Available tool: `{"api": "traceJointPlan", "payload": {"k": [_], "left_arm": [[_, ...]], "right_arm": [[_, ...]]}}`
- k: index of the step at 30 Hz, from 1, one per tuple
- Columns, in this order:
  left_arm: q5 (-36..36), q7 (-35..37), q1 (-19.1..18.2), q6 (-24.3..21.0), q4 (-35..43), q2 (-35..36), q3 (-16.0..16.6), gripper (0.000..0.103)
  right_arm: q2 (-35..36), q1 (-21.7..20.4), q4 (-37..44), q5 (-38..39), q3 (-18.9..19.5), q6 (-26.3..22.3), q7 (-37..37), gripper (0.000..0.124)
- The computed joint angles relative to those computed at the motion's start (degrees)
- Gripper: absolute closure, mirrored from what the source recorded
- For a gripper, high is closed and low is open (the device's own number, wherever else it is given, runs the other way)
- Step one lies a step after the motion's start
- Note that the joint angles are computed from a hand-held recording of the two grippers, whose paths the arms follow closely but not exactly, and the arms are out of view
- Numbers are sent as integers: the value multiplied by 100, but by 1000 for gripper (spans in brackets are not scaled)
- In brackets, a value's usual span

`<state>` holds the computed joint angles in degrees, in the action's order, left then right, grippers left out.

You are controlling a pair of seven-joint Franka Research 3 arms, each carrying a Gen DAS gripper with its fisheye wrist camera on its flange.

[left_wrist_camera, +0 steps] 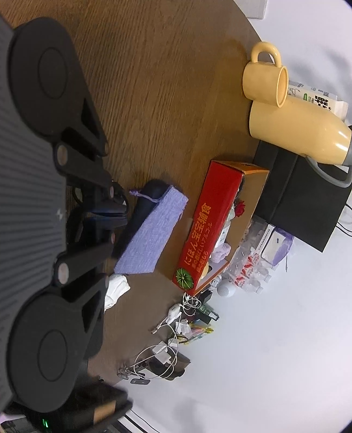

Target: Organize objects

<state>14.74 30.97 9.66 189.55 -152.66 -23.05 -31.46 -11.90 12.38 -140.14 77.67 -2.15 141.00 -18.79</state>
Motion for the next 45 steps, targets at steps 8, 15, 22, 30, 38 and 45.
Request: {"api": "traceJointPlan", "payload": {"k": [8,15,22,30,38,45], "left_arm": [[-102,89,-247,216,-73,178,351,100],[-368,268,-353,315,-136,274,471,100],[-580,166,125,116,-273,-65,-33,100],[-344,-128,273,-43,-273,-365,-290,100],[345,99,444,-174,337,-301,-366,100],[1746,674,2402,-737,2729,1172,-1565,100]], "right_arm": [[439,76,365,-277,152,32,130,101],[547,-20,531,-614,156,-382,588,123],[-10,-191,269,85,-106,-583,647,123],[-926,-594,-149,303,-606,-1048,435,123],[-826,-813,134,507,-791,-601,267,123],[1100,-816,2685,75,-399,-259,1001,123]]}}
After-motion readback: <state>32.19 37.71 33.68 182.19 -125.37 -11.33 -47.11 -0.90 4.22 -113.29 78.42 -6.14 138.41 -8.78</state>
